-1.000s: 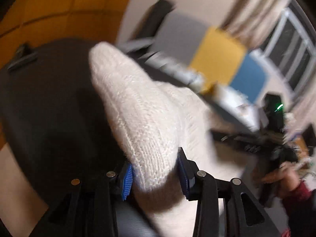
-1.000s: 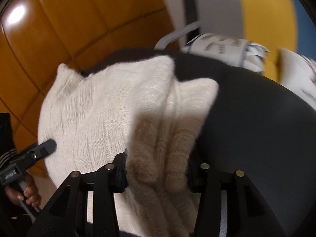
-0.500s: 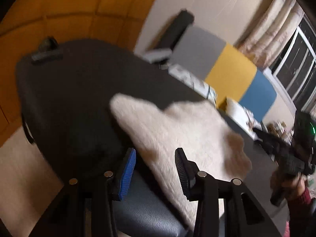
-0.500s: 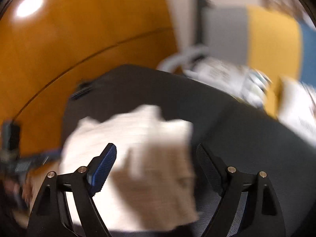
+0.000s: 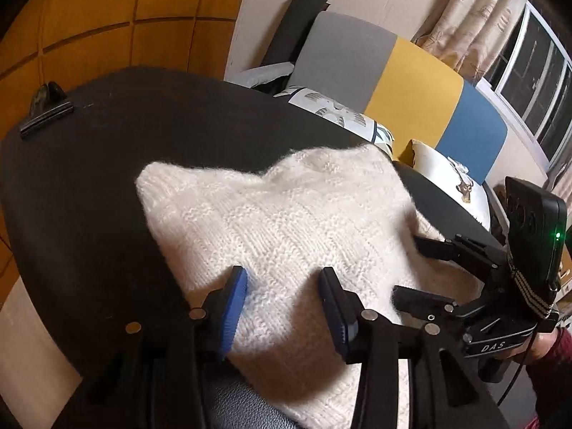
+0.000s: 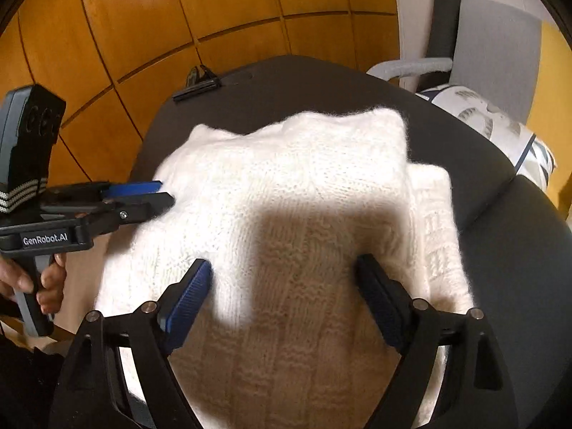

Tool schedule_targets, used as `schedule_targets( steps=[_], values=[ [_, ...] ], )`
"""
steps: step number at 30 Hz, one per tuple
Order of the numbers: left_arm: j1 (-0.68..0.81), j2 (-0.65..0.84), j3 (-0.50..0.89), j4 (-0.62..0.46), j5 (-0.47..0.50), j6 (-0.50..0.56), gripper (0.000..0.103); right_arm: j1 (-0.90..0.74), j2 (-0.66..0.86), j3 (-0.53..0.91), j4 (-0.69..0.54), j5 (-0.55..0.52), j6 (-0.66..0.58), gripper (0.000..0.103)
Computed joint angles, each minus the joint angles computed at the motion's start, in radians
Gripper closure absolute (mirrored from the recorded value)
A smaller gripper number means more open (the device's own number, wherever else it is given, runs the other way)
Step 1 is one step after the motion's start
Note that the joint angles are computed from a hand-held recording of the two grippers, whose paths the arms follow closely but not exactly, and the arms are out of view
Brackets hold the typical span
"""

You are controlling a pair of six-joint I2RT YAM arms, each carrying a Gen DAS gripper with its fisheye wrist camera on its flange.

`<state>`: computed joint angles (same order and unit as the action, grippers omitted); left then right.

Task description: Fold clothes

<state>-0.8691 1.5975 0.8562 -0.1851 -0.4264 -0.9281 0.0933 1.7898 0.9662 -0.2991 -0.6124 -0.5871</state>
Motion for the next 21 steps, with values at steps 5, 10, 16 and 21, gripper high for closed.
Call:
schedule_targets(
  steps=[5,10,16,21],
  values=[
    [-0.036,-0.134,-0.048,0.035,-0.107,0.009,0.062,-0.022,-0.131,0.002,-0.172,-0.005,-0.096,0.016],
    [0.010,-0.044,0.041,-0.010,-0.061,-0.050,0.062,-0.005,-0.193,0.044,-0.201,-0.072,-0.219,0.016],
    [-0.044,0.187,0.202,-0.158,-0.176,-0.128,0.061,0.085,0.110,0.293,-0.246,0.077,-0.330,0.016],
    [-0.081,0.246,0.331,-0.334,-0.253,-0.228,0.061,-0.004,0.270,0.438,-0.401,-0.134,-0.441,0.014]
  ],
)
